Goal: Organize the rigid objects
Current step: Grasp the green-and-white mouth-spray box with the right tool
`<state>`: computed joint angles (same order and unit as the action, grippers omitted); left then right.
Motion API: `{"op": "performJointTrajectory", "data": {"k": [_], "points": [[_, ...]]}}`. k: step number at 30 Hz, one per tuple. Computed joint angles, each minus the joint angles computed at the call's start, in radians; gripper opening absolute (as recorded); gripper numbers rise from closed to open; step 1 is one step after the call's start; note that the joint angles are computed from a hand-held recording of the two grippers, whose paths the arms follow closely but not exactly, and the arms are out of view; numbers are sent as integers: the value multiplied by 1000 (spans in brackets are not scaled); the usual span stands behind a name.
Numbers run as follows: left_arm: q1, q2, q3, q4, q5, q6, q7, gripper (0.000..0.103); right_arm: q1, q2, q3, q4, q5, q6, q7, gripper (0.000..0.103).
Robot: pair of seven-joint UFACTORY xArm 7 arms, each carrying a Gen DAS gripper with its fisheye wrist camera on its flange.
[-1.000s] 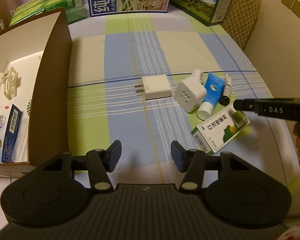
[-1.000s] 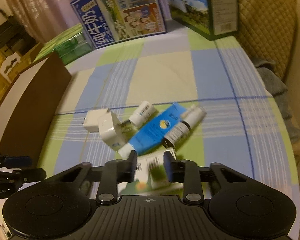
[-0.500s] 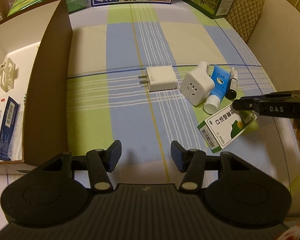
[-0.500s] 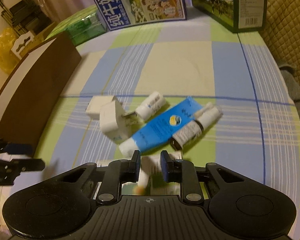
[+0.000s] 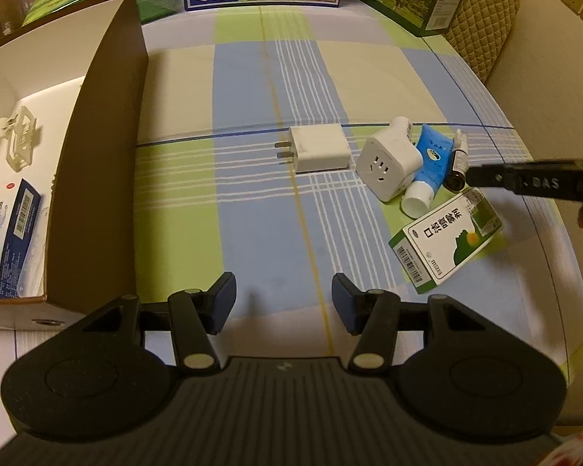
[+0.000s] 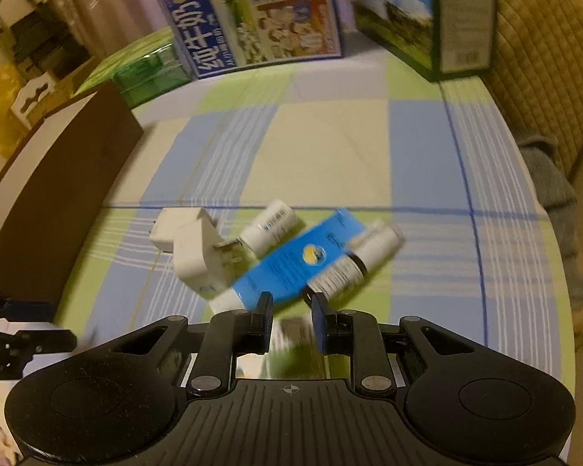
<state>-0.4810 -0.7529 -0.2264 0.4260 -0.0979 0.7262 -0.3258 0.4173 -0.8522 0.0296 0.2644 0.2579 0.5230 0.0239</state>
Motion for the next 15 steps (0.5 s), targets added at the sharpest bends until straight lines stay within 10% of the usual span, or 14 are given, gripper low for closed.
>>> {"op": "performJointTrajectory", "data": {"k": [6,15], "points": [[-1,-23,-2,-11,0,6,-13,50,18,48,-4,8,-10,16,-41,20],[-3,-43,6,-29,-4,8,-18,50,-26,-216,-2,-52,33,316,17,20]]}}
